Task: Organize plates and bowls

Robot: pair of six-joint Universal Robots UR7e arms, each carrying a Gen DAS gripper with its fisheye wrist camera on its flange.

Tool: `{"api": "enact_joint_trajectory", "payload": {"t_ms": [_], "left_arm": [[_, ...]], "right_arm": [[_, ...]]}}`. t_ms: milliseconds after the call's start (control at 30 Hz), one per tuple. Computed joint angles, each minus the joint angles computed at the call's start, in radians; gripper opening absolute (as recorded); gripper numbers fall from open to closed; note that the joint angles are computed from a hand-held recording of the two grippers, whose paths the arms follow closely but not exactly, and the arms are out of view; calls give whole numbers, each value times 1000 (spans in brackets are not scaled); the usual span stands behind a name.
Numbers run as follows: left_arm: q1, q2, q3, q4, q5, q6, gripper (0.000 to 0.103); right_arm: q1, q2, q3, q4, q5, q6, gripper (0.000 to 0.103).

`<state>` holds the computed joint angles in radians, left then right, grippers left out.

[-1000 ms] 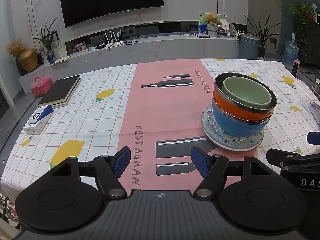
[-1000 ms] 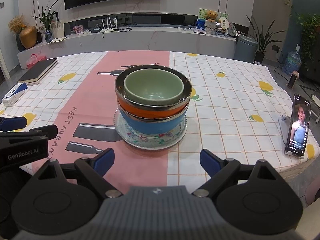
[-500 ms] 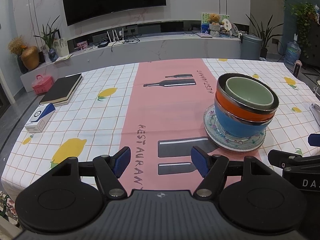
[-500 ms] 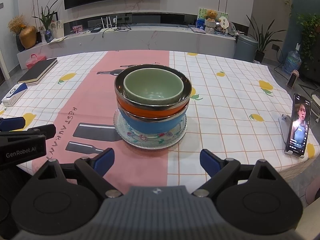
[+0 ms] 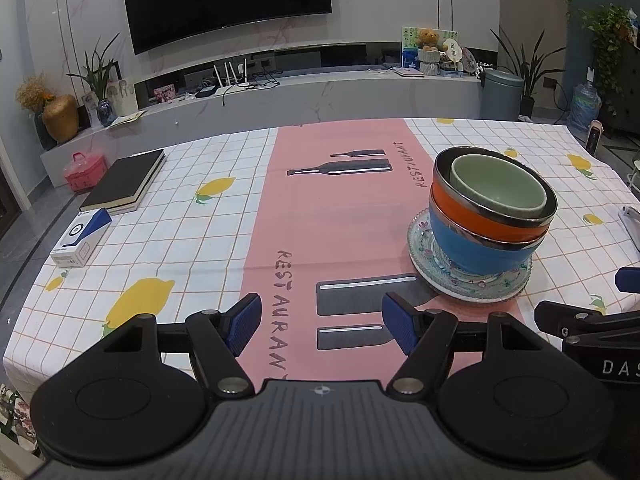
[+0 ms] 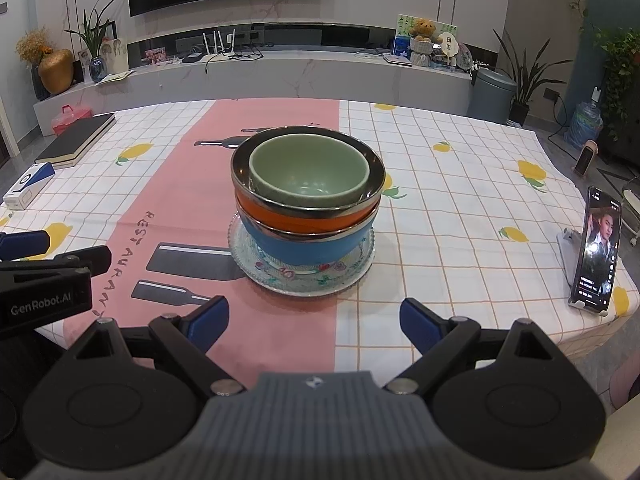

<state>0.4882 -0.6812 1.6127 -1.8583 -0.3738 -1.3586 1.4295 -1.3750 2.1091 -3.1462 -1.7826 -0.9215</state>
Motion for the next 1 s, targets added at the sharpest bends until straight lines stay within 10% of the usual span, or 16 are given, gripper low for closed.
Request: {"api": "enact_joint_trajectory", "payload": {"t_ms": [1000], "left_arm": [[-5,-2,-3,29,-1,-19,81]], "right_arm": [[0,-3,-3,30,-12,22,91]]}}
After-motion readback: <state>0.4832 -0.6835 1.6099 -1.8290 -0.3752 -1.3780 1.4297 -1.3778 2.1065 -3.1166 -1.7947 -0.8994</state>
